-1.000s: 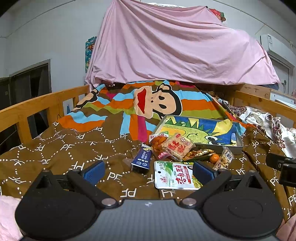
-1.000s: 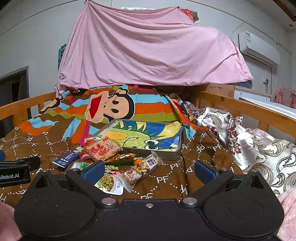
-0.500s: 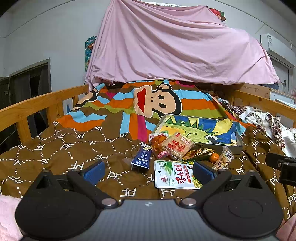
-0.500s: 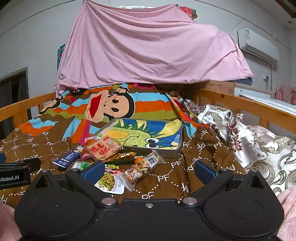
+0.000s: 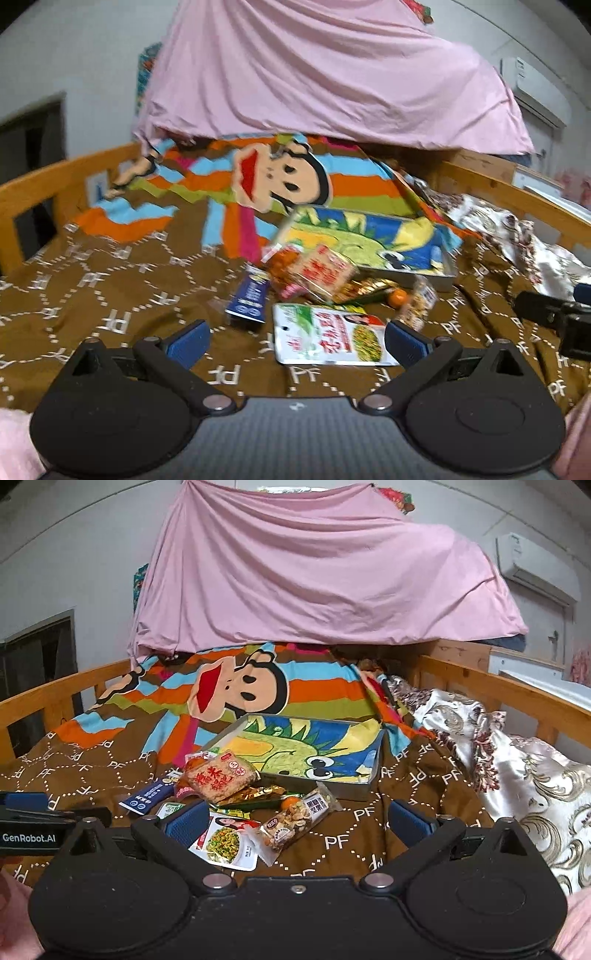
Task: Organize snacks
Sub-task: 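Lower the left tool to the pea snack bag while the right tool approaches the nut bar bag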
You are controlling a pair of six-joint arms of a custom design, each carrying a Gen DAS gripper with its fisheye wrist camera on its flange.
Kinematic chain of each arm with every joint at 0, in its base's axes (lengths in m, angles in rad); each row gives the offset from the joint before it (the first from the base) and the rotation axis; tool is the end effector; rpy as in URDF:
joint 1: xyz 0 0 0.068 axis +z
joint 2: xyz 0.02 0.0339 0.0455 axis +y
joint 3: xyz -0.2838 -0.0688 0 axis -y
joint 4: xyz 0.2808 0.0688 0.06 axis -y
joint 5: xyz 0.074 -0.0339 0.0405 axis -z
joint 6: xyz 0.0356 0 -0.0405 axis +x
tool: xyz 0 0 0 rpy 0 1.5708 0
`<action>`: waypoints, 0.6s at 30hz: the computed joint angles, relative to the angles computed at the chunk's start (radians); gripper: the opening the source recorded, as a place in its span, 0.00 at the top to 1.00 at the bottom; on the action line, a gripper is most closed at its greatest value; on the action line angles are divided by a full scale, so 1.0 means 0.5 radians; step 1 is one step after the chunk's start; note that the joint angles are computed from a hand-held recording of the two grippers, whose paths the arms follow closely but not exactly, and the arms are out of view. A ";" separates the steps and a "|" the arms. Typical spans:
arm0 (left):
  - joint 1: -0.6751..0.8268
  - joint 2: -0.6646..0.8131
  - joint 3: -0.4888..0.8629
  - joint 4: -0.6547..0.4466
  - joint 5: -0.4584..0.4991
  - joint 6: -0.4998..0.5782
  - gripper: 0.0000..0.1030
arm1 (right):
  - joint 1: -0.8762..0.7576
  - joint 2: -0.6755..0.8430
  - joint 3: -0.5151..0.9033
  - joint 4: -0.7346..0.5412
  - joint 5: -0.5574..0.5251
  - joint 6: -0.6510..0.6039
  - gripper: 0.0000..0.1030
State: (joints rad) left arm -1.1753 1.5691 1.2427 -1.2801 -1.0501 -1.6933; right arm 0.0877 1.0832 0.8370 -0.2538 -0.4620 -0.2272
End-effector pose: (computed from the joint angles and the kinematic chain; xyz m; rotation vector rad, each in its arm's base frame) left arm 0.1446 -0.2663 0.2724 -0.5162 2.0330 0.2024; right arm 0.2645 0.0392 0.3032 -0.5941 1.9476 0.3898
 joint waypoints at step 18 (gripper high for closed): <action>0.984 -0.408 -0.499 1.578 1.192 2.462 0.00 | 0.065 1.246 1.105 -0.636 -0.185 0.082 0.00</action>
